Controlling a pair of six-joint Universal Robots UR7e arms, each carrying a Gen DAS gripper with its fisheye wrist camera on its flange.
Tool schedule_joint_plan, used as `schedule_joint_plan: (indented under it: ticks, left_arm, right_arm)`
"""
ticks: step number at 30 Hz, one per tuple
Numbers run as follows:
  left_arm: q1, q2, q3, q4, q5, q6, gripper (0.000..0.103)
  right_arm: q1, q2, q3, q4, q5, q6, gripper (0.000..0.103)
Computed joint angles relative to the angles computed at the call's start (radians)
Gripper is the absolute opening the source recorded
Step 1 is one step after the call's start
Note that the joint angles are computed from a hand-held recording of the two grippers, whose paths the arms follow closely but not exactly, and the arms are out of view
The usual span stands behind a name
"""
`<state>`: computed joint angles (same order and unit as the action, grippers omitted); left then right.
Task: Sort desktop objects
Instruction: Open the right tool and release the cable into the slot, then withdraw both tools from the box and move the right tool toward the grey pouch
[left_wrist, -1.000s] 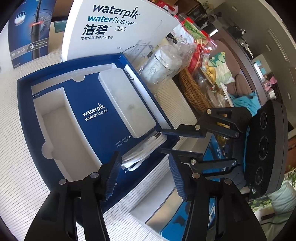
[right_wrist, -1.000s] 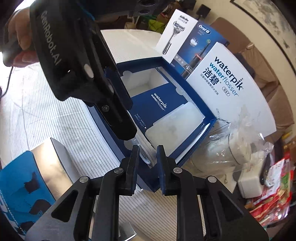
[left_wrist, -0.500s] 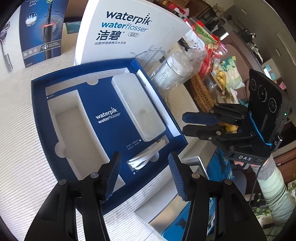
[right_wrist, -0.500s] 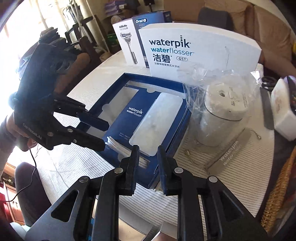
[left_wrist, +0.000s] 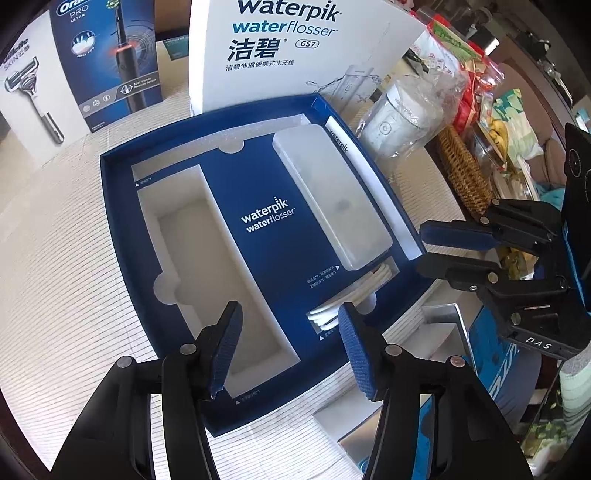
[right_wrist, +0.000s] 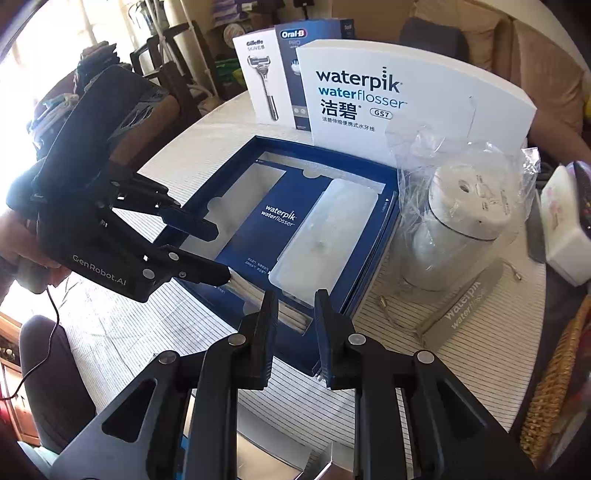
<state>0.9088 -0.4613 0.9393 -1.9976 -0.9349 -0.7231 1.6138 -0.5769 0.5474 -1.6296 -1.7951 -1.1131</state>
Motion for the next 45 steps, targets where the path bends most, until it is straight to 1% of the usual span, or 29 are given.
schedule_joint_plan:
  ticks: [3,6,11,13,16,17,18,21,22,23,25,26,29,31,34,37,39,41,43,44,45]
  left_arm:
    - [-0.004,0.000,-0.007,-0.008,0.015,-0.002,0.055]
    - [0.000,0.028,-0.065,0.093,0.035,-0.046,0.055]
    - [0.003,0.021,-0.046,0.072,0.031,-0.050,0.055]
    - [0.003,0.036,-0.070,0.125,0.040,-0.065,0.055]
    - [-0.001,0.037,-0.062,0.118,0.056,-0.064,0.055]
    - [-0.001,0.040,-0.068,0.126,0.060,-0.069,0.056]
    - [-0.001,0.046,-0.080,0.144,0.067,-0.075,0.058]
    - [-0.007,0.069,-0.126,0.207,0.091,-0.078,0.058]
    - [-0.010,0.075,-0.139,0.225,0.096,-0.082,0.055]
    - [-0.012,0.074,-0.140,0.223,0.096,-0.086,0.055]
    - [-0.018,0.062,-0.114,0.174,0.092,-0.071,0.055]
    - [-0.021,0.065,-0.118,0.180,0.097,-0.070,0.055]
    - [-0.023,0.100,-0.179,0.291,0.116,-0.092,0.056]
    - [-0.024,0.093,-0.165,0.272,0.118,-0.098,0.056]
    - [-0.025,0.087,-0.154,0.270,0.120,-0.111,0.058]
    - [-0.029,0.080,-0.136,0.263,0.127,-0.128,0.057]
    - [-0.037,0.062,-0.097,0.227,0.135,-0.135,0.056]
    - [-0.046,0.028,-0.028,0.148,0.144,-0.146,0.057]
    - [-0.062,-0.011,0.055,0.049,0.166,-0.162,0.065]
    - [-0.073,-0.026,0.095,-0.002,0.189,-0.165,0.080]
    - [-0.086,-0.040,0.133,-0.050,0.215,-0.166,0.088]
  right_arm:
    - [0.001,-0.001,0.000,0.001,-0.001,0.000,0.020]
    - [0.001,-0.004,0.009,-0.001,-0.006,0.001,0.020]
    - [-0.002,-0.015,0.039,-0.015,-0.011,-0.011,0.020]
    - [-0.002,-0.018,0.049,-0.026,-0.016,-0.014,0.020]
    - [-0.002,-0.016,0.046,-0.027,-0.014,-0.007,0.020]
    - [-0.002,-0.013,0.041,-0.025,-0.012,-0.004,0.020]
    - [-0.001,-0.009,0.034,-0.020,-0.010,0.000,0.020]
    - [0.000,-0.004,0.017,-0.012,-0.001,0.012,0.020]
    - [0.000,-0.002,0.009,-0.008,0.003,0.015,0.020]
    - [0.000,0.001,0.001,-0.002,0.005,0.018,0.020]
    - [0.001,0.002,-0.005,0.009,0.003,0.017,0.020]
    - [0.003,-0.003,0.007,0.001,-0.002,0.010,0.020]
    - [0.009,-0.025,0.067,-0.042,-0.027,-0.014,0.020]
    - [0.014,-0.040,0.115,-0.086,-0.050,-0.029,0.020]
    - [0.021,-0.044,0.160,-0.140,-0.101,-0.041,0.020]
    - [0.024,-0.056,0.221,-0.212,-0.154,-0.076,0.020]
    - [0.023,-0.070,0.255,-0.248,-0.153,-0.098,0.020]
    - [0.020,-0.072,0.245,-0.229,-0.134,-0.078,0.020]
    - [0.017,-0.080,0.239,-0.215,-0.103,-0.061,0.020]
    - [0.016,-0.085,0.241,-0.217,-0.090,-0.055,0.021]
    - [0.015,-0.092,0.247,-0.223,-0.079,-0.049,0.022]
